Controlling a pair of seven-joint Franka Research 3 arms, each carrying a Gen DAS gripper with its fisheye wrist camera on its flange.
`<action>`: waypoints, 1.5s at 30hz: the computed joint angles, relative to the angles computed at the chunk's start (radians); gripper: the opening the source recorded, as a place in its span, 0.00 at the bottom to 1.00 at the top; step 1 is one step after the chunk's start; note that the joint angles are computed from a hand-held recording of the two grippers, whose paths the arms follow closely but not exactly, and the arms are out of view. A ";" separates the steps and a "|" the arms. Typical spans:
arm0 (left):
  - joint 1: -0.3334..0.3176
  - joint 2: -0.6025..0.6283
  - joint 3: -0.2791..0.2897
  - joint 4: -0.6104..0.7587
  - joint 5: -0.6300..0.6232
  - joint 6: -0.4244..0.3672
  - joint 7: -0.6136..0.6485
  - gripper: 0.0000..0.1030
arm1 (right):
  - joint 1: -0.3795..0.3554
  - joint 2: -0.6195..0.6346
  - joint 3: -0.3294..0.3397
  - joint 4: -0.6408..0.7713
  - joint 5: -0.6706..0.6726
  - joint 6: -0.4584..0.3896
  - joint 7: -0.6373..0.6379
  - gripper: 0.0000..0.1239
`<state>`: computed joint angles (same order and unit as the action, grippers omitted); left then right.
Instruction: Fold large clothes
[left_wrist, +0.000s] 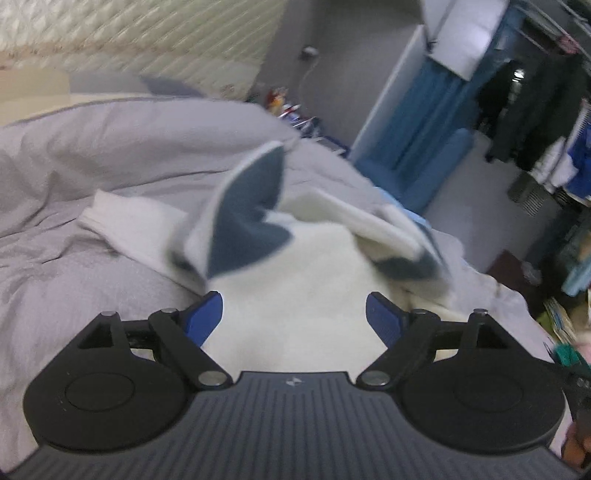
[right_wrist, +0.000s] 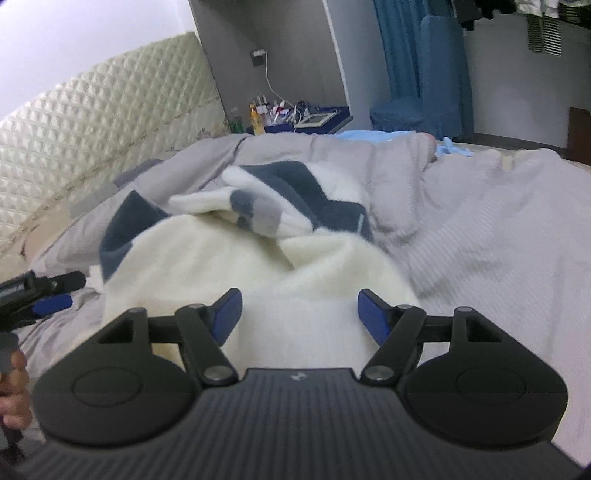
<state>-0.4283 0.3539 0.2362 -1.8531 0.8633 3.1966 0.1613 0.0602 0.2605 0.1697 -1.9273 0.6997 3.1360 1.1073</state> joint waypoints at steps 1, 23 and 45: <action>0.050 0.032 -0.049 0.041 -0.036 -0.034 0.052 0.85 | 0.030 0.028 -0.037 0.039 -0.043 -0.022 0.040 0.57; 0.166 0.551 -0.043 0.574 -0.393 0.101 0.315 0.56 | 0.154 0.730 -0.221 0.941 -0.486 -0.169 0.353 0.53; -0.015 0.326 0.054 0.190 -0.725 0.413 0.561 0.17 | 0.399 0.367 -0.558 0.397 -0.336 0.195 0.558 0.20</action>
<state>-0.4434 0.6802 0.2900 -1.6631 0.1383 3.6092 0.7221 0.4590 0.6279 -0.3881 -1.5307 0.3637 3.3310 1.6648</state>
